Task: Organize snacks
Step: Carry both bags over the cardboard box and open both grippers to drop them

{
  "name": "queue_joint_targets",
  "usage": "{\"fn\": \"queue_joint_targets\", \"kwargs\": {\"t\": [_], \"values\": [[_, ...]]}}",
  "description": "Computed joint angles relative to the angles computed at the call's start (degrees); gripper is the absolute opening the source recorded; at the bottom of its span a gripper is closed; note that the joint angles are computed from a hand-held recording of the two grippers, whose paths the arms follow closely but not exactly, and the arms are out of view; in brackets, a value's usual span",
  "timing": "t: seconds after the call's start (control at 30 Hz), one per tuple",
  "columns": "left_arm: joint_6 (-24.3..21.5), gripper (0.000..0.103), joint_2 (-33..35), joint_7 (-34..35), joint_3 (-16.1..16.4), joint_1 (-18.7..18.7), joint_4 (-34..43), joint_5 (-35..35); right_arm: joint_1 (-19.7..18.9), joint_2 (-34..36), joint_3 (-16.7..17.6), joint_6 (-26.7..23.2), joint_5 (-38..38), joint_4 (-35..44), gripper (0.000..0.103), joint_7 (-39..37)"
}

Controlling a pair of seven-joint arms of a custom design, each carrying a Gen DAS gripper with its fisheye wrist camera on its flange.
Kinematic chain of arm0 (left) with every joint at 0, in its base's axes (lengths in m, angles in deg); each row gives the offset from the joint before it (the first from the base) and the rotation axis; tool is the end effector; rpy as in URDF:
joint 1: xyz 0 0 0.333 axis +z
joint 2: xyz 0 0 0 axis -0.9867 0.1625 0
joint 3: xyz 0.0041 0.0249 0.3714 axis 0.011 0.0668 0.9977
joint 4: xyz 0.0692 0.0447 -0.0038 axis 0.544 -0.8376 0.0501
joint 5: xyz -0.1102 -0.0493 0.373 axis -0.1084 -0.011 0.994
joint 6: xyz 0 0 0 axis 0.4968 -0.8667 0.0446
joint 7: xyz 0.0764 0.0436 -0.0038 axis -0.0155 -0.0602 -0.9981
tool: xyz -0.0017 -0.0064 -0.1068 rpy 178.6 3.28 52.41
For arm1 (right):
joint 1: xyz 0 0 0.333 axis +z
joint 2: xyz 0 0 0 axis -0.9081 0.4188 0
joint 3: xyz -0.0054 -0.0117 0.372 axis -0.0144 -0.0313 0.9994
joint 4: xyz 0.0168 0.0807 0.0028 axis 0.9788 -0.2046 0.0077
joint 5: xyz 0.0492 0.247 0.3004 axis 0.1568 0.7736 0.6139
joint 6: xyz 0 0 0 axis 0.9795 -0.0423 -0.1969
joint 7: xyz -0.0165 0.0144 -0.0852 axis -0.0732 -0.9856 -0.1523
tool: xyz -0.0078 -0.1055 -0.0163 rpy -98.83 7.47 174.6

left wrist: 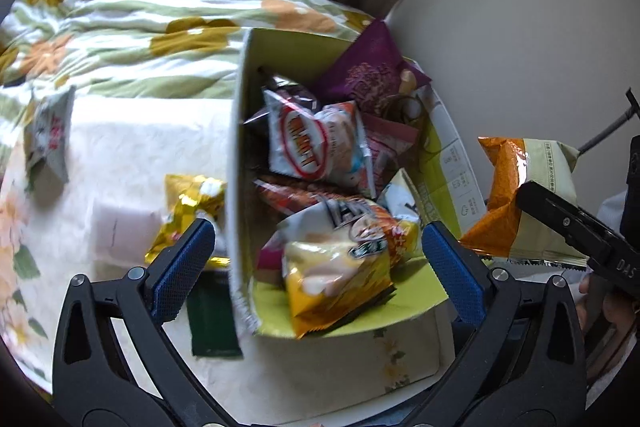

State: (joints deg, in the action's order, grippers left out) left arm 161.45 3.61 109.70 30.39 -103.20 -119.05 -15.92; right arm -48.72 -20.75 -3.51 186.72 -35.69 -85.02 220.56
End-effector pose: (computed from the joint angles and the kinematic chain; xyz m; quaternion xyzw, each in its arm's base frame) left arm 0.5025 -0.3939 0.5461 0.5314 -0.7823 0.3250 0.0043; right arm 0.3932 0.2184 0.5821 -0.5541 0.7470 -0.1670 0.3272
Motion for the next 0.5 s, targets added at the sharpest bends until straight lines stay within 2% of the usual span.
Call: {"fn": "queue_joint_targets", "kwargs": {"t": [0.13,0.3,0.4,0.47,0.5], "values": [[-0.43,0.102,-3.46,-0.02,0.75,1.16,-3.91,-0.75,1.79,2.66,-1.97,3.77,2.53,-0.07,0.064,-3.01],[-1.87,0.102,-6.20,-2.74,1.54,2.09,-6.42,2.37,2.28,5.86,-3.20,7.32,5.87,0.93,0.064,-4.83],[-2.01,0.102,-6.46,-3.28,1.61,2.56,-6.89,2.54,2.10,7.86,-3.56,6.61,7.20,2.37,0.065,-5.72],[-2.54,0.102,-6.39,-3.71,1.59,2.70,-6.73,3.09,2.67,9.12,-4.33,5.28,9.21,3.09,0.075,-7.26],[-2.75,0.102,-6.52,-3.89,1.57,2.74,-6.91,3.54,1.76,9.44,-3.56,4.32,8.35,3.22,0.081,-6.02]]}}
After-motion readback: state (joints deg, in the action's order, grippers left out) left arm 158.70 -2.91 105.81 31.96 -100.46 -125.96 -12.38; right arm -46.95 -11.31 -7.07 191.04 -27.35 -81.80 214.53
